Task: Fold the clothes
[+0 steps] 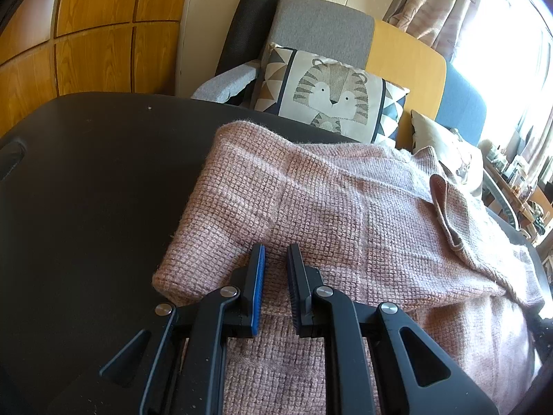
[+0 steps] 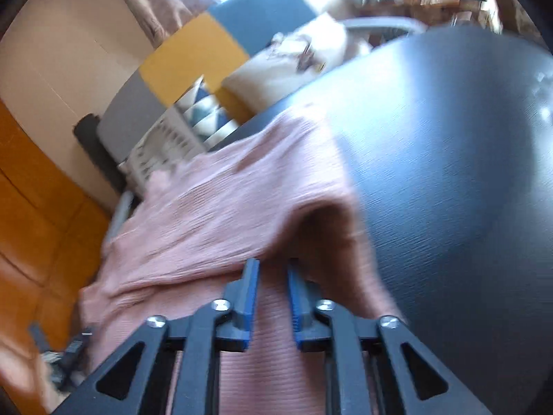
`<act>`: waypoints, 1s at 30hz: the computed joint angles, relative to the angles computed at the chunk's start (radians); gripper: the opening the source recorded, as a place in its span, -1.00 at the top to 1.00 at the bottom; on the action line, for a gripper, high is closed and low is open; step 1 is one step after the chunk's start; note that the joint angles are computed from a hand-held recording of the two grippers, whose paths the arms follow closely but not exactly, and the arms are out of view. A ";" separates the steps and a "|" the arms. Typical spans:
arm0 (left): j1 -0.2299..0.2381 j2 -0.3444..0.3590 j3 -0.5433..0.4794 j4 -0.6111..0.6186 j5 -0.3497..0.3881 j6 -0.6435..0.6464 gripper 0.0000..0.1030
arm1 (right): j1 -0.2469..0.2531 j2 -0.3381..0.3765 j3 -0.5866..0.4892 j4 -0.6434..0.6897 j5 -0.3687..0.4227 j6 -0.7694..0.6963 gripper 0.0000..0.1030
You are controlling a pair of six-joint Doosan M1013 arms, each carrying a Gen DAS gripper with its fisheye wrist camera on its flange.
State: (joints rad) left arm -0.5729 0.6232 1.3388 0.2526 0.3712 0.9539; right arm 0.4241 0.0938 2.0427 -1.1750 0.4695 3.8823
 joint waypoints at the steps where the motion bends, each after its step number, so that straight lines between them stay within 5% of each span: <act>1: -0.006 0.002 -0.012 0.033 0.029 -0.020 0.71 | -0.001 -0.001 0.012 -0.057 -0.003 0.083 0.94; 4: -0.023 0.011 -0.052 0.104 0.123 -0.053 0.71 | -0.002 0.004 0.030 -0.168 0.006 0.266 1.00; 8: -0.017 0.008 -0.097 -0.285 0.097 0.267 0.69 | 0.001 0.007 0.025 -0.153 0.019 0.244 1.00; 13: -0.032 0.097 -0.290 -0.519 0.285 0.479 0.64 | 0.000 0.007 0.031 -0.181 0.013 0.277 1.00; 18: -0.045 0.215 -0.501 -0.544 0.554 0.474 0.64 | 0.005 0.004 0.037 -0.206 0.014 0.309 1.00; 25: -0.080 0.192 -0.456 -0.413 0.477 0.416 0.64 | 0.007 0.001 0.046 -0.255 0.014 0.365 1.00; 30: -0.091 0.164 -0.412 -0.374 0.428 0.462 0.87 | 0.007 0.002 0.047 -0.272 0.015 0.387 1.00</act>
